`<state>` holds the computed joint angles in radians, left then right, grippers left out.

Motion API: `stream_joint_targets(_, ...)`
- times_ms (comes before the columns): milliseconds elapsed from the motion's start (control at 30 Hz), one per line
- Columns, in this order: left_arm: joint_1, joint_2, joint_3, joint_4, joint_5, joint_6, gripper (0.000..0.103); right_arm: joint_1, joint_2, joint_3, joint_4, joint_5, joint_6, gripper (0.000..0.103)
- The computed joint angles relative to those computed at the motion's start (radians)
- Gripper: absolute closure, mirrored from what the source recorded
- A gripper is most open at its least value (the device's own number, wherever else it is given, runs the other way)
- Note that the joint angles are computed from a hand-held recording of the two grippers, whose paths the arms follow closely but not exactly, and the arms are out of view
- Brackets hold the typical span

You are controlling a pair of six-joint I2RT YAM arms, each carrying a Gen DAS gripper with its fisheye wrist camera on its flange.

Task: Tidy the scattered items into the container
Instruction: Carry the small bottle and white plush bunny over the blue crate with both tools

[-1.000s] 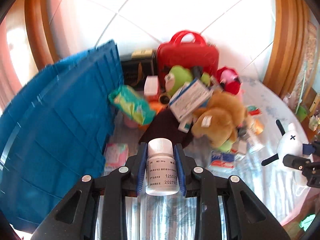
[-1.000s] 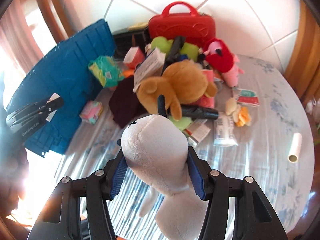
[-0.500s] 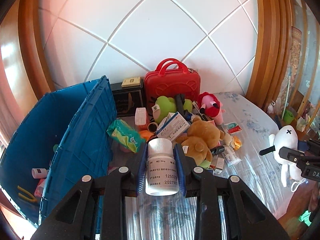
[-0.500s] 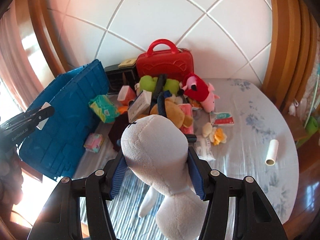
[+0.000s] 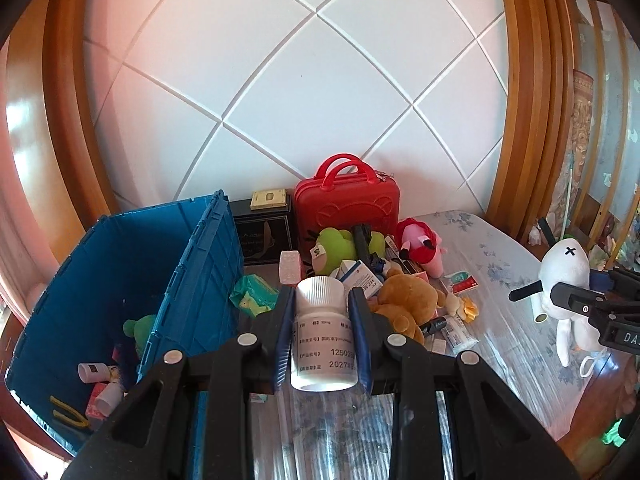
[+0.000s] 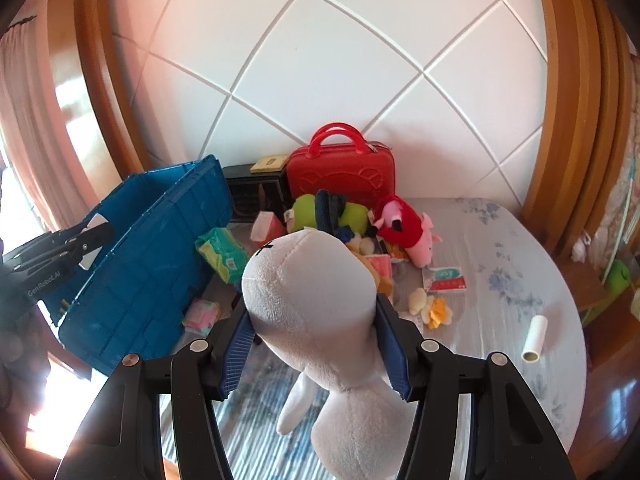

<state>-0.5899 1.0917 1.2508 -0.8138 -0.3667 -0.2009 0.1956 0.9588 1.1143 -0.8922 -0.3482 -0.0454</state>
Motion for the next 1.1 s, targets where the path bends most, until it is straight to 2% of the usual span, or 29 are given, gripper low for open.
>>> stream_joint_targets(167,0.09,-0.05,0.0,-0.009,0.064,0.052,0.077,0.169,0.004,0.053,0.017,0.104,0.096,0.046)
stream_joint_targets(367,0.272,-0.107,-0.013,-0.012,0.208,0.139,0.077,0.436,0.054,0.128,0.033,0.28,0.213,0.046)
stream_joint_targets(700,0.76,-0.144,-0.008,-0.035,0.59,0.329,0.076,0.8,0.237,0.296,0.053,0.524,0.348,0.046)
stream_joint_targets(900,1.078,-0.099,0.004,-0.055,0.807,0.461,0.077,0.952,0.396,0.428,0.063,0.596,0.384,0.046)
stream_joint_targets(1100,1.325,-0.008,0.042,-0.06,0.948,0.56,0.077,1.051,0.57,0.585,0.073,0.612,0.394,0.046)
